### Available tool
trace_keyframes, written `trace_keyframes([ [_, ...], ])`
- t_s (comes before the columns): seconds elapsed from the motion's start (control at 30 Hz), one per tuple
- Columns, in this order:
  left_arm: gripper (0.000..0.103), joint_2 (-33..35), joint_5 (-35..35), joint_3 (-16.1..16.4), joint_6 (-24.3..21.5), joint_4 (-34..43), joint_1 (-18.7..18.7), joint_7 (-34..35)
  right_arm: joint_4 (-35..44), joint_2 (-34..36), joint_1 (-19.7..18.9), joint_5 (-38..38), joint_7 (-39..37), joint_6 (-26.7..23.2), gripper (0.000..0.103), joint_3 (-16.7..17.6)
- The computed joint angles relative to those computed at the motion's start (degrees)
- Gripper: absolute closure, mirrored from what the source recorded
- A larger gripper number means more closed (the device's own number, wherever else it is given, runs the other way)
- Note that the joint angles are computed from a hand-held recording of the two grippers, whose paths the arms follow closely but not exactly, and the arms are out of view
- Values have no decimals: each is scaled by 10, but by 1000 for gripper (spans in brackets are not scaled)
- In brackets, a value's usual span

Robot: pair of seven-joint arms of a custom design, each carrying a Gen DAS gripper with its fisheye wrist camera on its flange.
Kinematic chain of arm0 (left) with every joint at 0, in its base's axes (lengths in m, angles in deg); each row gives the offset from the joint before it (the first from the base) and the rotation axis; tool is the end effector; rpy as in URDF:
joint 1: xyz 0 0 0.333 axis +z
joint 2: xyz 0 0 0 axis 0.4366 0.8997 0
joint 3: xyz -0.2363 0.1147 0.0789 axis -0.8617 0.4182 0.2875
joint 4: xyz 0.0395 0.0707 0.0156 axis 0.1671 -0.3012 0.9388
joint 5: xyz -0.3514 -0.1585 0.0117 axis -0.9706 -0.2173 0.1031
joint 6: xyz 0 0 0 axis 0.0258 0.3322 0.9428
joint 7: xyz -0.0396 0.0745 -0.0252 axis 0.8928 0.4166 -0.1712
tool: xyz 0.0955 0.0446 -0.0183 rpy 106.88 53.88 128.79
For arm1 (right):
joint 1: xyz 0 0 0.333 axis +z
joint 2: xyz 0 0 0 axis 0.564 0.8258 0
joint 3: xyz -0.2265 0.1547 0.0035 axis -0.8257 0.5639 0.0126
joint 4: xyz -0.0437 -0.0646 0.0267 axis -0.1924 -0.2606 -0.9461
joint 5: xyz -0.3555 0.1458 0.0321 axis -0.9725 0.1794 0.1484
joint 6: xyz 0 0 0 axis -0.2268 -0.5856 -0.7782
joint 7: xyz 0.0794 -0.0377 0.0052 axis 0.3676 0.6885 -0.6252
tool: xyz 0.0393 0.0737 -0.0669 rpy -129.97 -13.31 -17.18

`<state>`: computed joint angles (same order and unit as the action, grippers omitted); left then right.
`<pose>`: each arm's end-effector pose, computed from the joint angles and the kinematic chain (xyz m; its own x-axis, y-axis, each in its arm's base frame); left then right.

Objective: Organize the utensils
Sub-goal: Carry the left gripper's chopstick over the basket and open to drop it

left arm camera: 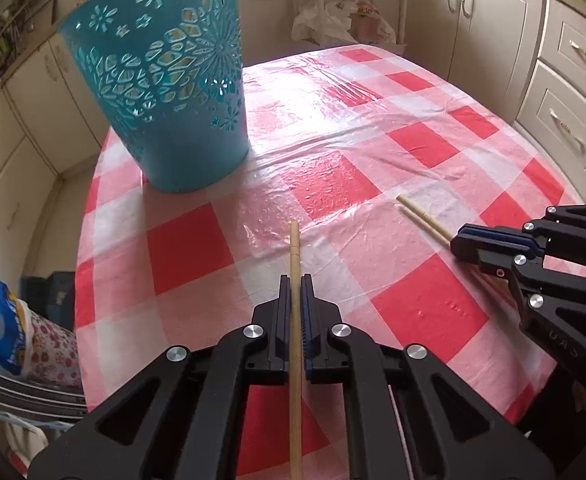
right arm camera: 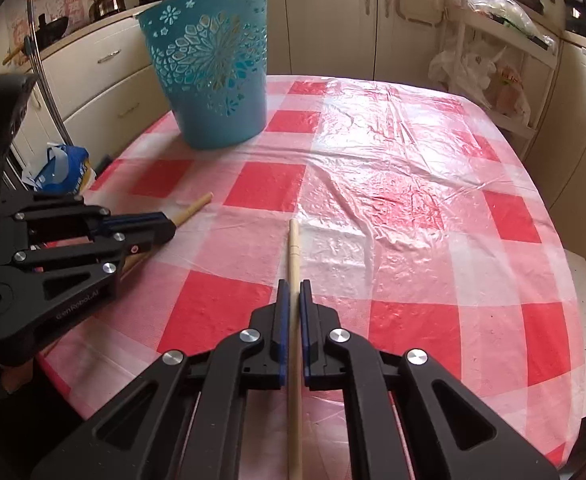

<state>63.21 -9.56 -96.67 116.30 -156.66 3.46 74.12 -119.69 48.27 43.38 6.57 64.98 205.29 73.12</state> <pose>0.4152 -0.3475 0.5159 0.0074 -0.9975 -0.0699 -0.8245 0.0335 -0.5648 0.3896 0.0846 0.5391 0.5866 -0.8067 -0.0719 -0.6649 -0.4290 -0.6114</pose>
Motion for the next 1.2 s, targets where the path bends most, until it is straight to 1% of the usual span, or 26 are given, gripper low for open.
trace_keyframes([
  [0.1,99,-16,-19,4,11,-14,-3,7,-3,-2,0,-1,0,2,97,1],
  [0.17,99,-32,-21,5,22,-24,-3,4,0,2,2,6,2,-3,97,-5],
  [0.23,99,-64,-31,11,53,-46,-2,-4,2,4,1,11,3,-7,97,-8],
  [0.33,98,-116,-31,18,94,-73,3,-18,-7,-4,-1,-2,0,9,97,5],
  [0.4,98,-143,-31,23,117,-82,11,-28,-5,-1,1,2,3,6,97,0],
  [0.5,99,-178,3,21,146,-79,40,-55,4,7,3,18,8,-8,97,-13],
  [0.53,99,-188,25,16,160,-74,58,-71,6,10,3,21,7,-11,97,-14],
  [0.6,99,-191,65,4,171,-53,90,-97,9,12,3,27,7,-14,97,-17],
  [0.7,99,-180,132,-15,195,-19,140,-149,10,13,1,30,6,-16,97,-16],
  [0.77,98,-163,181,-32,195,13,169,-178,10,13,0,32,7,-17,97,-16],
  [0.87,99,-125,242,-44,192,59,194,-217,11,14,-1,33,8,-18,97,-15],
  [0.93,98,-103,276,-46,186,88,201,-242,10,13,-2,30,5,-16,97,-13],
  [1.07,98,-35,356,-49,161,167,209,-293,-3,1,-4,6,-2,7,97,5],
  [1.13,98,4,390,-45,144,205,206,-315,-1,4,-1,5,-1,7,97,3],
  [1.2,98,30,416,-37,129,227,198,-335,5,10,2,11,2,0,97,-4],
])
